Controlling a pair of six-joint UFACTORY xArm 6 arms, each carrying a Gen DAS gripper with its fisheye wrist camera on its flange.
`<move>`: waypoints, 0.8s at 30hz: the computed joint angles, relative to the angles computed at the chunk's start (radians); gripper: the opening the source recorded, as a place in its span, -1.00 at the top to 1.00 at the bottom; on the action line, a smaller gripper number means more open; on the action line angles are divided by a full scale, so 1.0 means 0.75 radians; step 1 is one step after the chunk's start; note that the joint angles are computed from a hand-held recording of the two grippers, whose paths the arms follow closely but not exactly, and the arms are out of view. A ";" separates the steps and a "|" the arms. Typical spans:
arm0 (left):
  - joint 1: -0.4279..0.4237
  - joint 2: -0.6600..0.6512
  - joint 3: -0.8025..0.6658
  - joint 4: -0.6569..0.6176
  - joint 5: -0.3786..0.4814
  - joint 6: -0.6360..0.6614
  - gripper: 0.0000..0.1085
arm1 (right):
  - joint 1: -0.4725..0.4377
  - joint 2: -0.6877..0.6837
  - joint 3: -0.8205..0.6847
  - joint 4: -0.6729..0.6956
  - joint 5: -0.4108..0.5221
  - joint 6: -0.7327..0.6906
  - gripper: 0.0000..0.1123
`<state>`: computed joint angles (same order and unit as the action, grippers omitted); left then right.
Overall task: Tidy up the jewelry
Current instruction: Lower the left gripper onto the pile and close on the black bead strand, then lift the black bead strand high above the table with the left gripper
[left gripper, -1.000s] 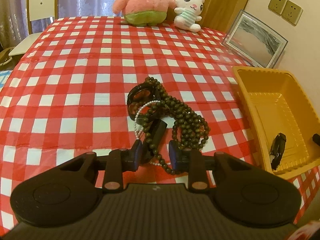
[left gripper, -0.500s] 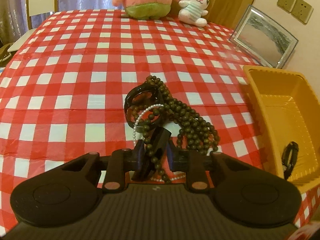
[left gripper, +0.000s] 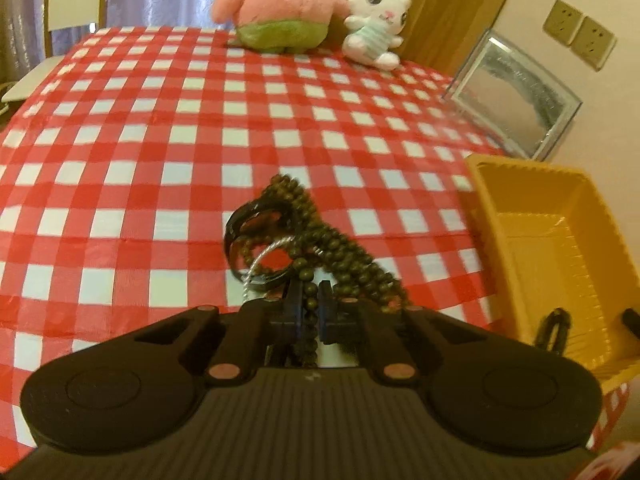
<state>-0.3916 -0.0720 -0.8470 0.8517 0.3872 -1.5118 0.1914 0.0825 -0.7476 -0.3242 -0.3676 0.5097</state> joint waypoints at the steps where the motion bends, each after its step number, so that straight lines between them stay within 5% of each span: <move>1: -0.004 -0.011 -0.001 0.007 0.000 0.001 0.89 | 0.001 -0.001 0.000 0.001 0.001 0.000 0.90; 10: -0.039 -0.143 -0.025 -0.001 0.038 0.108 0.89 | 0.005 -0.004 0.004 0.012 0.002 -0.006 0.90; 24: -0.044 -0.277 -0.328 -0.147 0.196 0.642 0.89 | 0.015 -0.007 0.004 0.025 -0.005 -0.011 0.90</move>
